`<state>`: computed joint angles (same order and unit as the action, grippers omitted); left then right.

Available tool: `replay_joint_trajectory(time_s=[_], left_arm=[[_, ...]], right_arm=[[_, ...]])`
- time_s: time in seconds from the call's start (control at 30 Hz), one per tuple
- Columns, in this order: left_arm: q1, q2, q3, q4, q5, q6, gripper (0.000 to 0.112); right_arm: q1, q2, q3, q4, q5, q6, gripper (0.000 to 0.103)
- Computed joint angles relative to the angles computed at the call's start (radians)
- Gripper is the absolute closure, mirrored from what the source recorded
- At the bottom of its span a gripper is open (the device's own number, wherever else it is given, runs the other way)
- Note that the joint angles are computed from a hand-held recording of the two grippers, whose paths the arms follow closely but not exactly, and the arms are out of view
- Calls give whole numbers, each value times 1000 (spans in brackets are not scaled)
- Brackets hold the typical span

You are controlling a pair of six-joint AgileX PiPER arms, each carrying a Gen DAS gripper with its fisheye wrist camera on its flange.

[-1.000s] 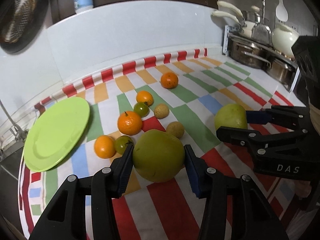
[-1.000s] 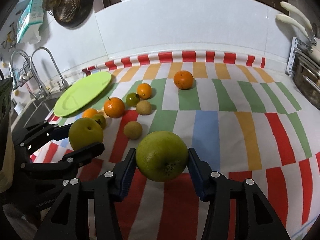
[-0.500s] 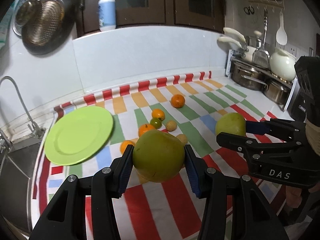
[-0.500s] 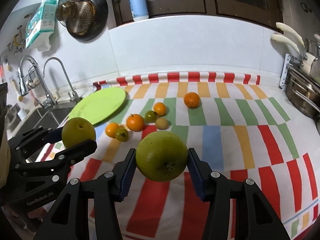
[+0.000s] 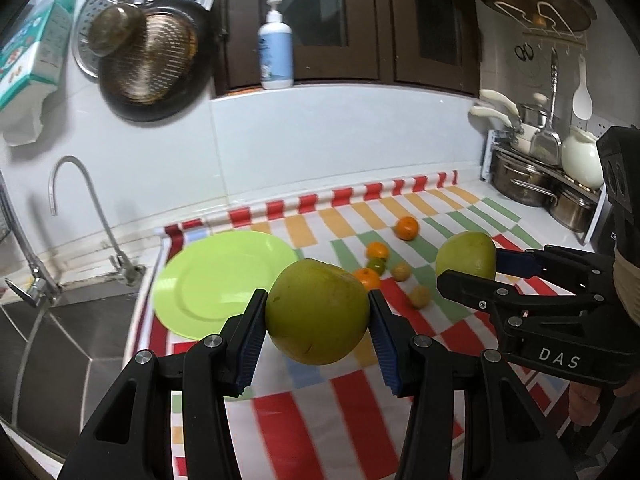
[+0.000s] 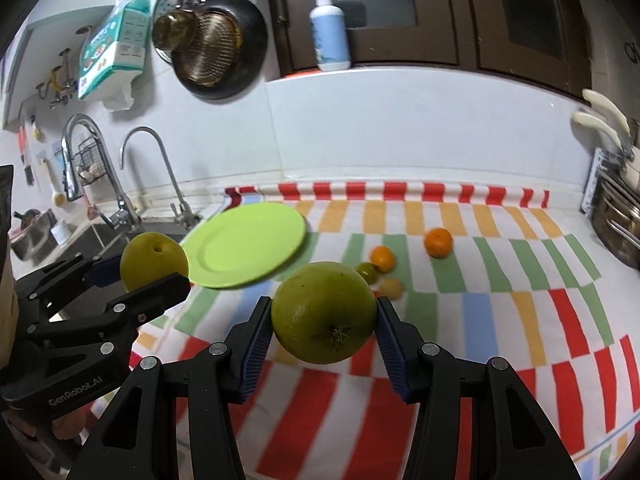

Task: Organize fruits
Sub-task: 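Carry the green pear with the right gripper onto the lime-green plate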

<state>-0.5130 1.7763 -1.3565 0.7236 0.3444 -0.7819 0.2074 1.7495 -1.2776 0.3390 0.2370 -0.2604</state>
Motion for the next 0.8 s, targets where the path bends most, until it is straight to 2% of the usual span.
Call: replay_joint_trajectory(time_s=[0.17, 0.33, 0.5, 0.67, 0.8], left_arm=[[68, -31, 29, -73, -33, 102, 63], [147, -36, 26, -208, -62, 273, 63], [230, -9, -17, -435, -77, 536, 63], [293, 44, -82, -643, -72, 772, 63], [331, 97, -143, -762, -50, 903, 63]], right_arm=[[67, 36, -57, -152, -11, 174, 52], [122, 97, -152, -300, 9, 336, 52], [171, 173, -282, -421, 54, 467, 52], [203, 268, -438, -465, 116, 514, 52], [213, 365, -593, -444, 195, 495, 52]])
